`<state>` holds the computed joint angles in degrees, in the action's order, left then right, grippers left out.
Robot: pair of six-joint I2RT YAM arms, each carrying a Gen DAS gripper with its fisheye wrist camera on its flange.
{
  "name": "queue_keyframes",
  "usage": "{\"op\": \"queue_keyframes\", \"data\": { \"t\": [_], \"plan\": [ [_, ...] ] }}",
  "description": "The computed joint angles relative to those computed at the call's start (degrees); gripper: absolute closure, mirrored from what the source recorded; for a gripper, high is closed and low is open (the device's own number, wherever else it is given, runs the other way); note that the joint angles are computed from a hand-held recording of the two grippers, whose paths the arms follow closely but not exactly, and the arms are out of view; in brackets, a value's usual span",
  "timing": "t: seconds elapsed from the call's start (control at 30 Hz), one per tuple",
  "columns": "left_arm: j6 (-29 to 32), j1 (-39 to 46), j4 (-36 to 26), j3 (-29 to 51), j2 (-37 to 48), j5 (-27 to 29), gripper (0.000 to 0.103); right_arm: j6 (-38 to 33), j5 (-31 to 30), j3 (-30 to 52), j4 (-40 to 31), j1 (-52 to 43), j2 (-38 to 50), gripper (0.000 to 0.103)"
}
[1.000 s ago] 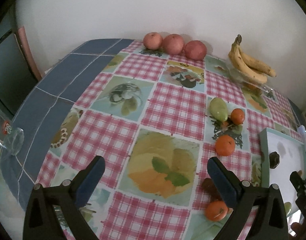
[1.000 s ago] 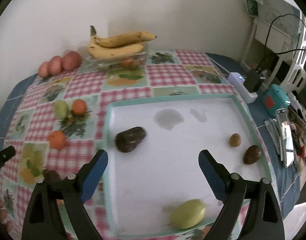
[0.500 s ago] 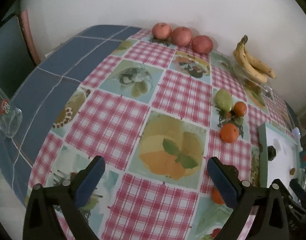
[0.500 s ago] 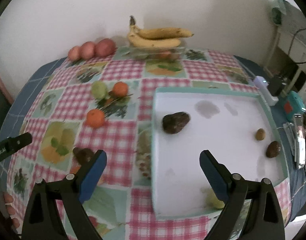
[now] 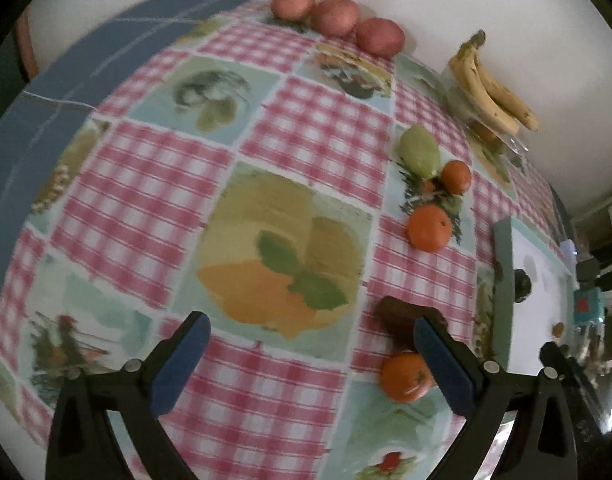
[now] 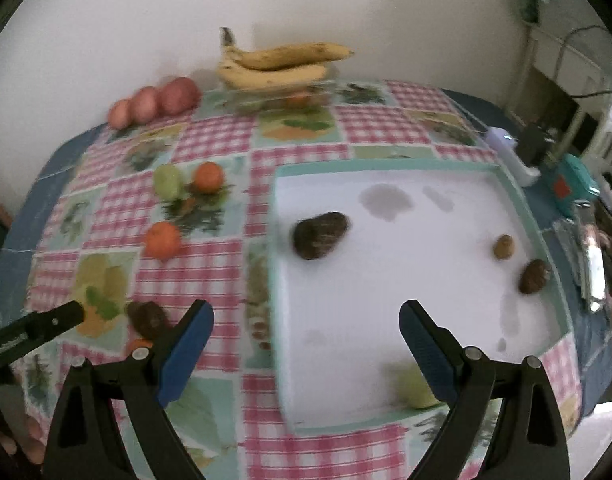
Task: Organize fruits
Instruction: 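Move both open tools back toward the mandarins and avocados, then grasp the dark elongated avocado with the left tool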
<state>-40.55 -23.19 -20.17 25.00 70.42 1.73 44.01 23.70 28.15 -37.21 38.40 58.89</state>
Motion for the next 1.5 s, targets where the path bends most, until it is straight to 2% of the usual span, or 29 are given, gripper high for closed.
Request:
{"op": "queue_keyframes", "data": {
  "t": [0.07, 0.27, 0.43, 0.7, 0.77, 0.83, 0.9, 0.93, 1.0, 1.23, 1.5],
  "plan": [
    [-0.2, -1.62, 1.83, 0.71, 2.54, 1.01, 0.001, -0.43, -1.0, -0.59, 0.06, -1.85, -0.42, 0.009],
    [1.15, -9.98, 4.6, 5.46, 10.04, -2.32, 0.001, -1.46, -4.04, -2.22, 0.04, -6.54, -3.54, 0.009],
    [2.05, -12.59, 6.15, 9.07, 18.62, -3.82, 0.001, -1.85, -6.3, -3.3, 0.39, -8.84, -4.86, 0.009],
    [2.05, -16.93, 1.87, 15.98, 27.4, -14.09, 0.0, -3.12, -8.98, -4.38, 0.24, -14.36, -6.13, 0.009],
    [1.85, -16.72, 2.34, 16.12, 27.63, -14.02, 0.001, -3.59, -9.2, -4.39, 0.5, -14.72, -5.63, 0.009],
    [1.72, -16.32, 2.04, 16.44, 27.61, -14.11, 0.007, -3.67, -9.08, -4.3, 0.69, -14.52, -5.04, 0.009],
    [1.86, -15.48, 1.7, 16.16, 26.67, -14.27, 0.022, -3.7, -9.0, -4.25, 0.86, -14.26, -4.6, 0.009],
    [2.08, -14.72, 1.64, 16.03, 26.19, -14.18, 0.026, -3.7, -8.94, -4.16, 0.96, -13.97, -4.24, 0.009],
    [2.9, -12.99, 1.68, 15.33, 24.83, -13.77, 0.042, -3.53, -8.78, -4.06, 1.07, -13.37, -3.8, 0.009],
    [6.03, -7.84, 4.78, 10.55, 19.97, -8.68, 0.044, -2.82, -8.52, -3.36, 1.58, -11.08, -2.52, 0.009],
    [7.64, 1.21, 0.65, 3.56, 11.18, -7.98, 0.044, -1.32, -7.39, -1.87, 2.64, -5.4, -1.18, 0.009]
  ]
}}
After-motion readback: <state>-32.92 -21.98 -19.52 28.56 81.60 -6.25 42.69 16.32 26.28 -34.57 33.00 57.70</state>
